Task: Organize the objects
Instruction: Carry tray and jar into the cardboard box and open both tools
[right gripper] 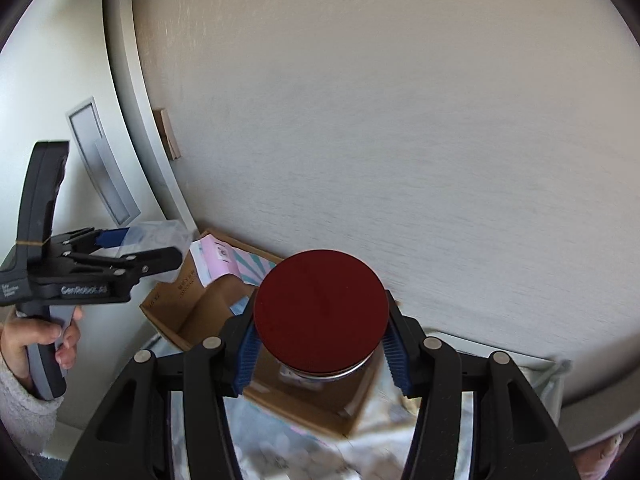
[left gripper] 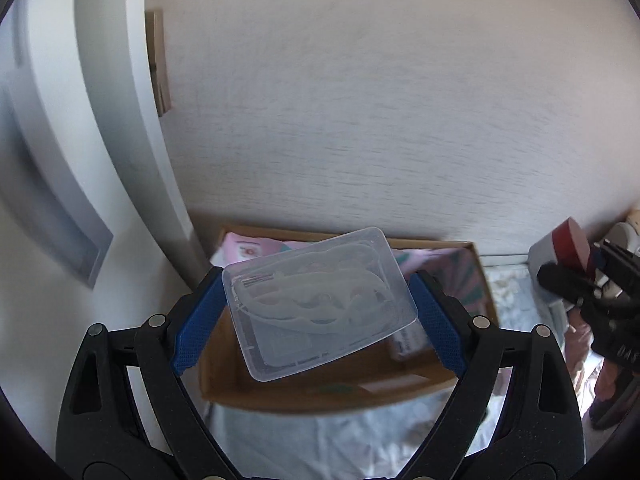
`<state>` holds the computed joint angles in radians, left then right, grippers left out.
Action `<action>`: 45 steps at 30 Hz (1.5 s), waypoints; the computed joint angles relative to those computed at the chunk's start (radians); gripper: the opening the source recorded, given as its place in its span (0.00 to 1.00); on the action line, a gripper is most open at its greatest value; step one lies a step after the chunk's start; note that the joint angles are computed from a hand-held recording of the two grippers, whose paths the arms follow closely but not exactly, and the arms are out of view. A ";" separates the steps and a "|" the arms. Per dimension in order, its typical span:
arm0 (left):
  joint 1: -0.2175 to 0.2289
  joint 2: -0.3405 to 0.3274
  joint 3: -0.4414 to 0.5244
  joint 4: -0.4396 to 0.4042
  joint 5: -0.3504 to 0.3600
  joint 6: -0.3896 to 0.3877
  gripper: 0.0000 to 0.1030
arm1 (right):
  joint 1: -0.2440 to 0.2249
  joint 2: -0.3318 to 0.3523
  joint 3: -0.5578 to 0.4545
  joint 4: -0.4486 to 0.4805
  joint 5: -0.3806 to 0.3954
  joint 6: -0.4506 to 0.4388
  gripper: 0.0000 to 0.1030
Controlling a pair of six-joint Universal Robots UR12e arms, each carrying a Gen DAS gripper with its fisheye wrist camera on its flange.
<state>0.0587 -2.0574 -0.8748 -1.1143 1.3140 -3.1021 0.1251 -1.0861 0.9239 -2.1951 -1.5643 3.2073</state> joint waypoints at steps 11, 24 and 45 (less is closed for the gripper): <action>0.005 -0.115 0.134 -0.180 0.025 0.068 0.87 | 0.024 0.144 -0.178 0.190 0.072 -0.047 0.48; -0.010 -0.171 0.174 -0.296 0.064 0.156 0.87 | 0.043 0.189 -0.210 0.335 0.094 -0.077 0.48; -0.008 -0.144 0.150 -0.268 0.049 0.198 1.00 | 0.035 0.095 -0.047 0.194 0.140 0.086 1.00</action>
<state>0.0504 -2.2019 -0.7246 -1.3819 1.3633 -2.9038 0.1600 -0.9911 0.8767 -2.0015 -1.4239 3.2934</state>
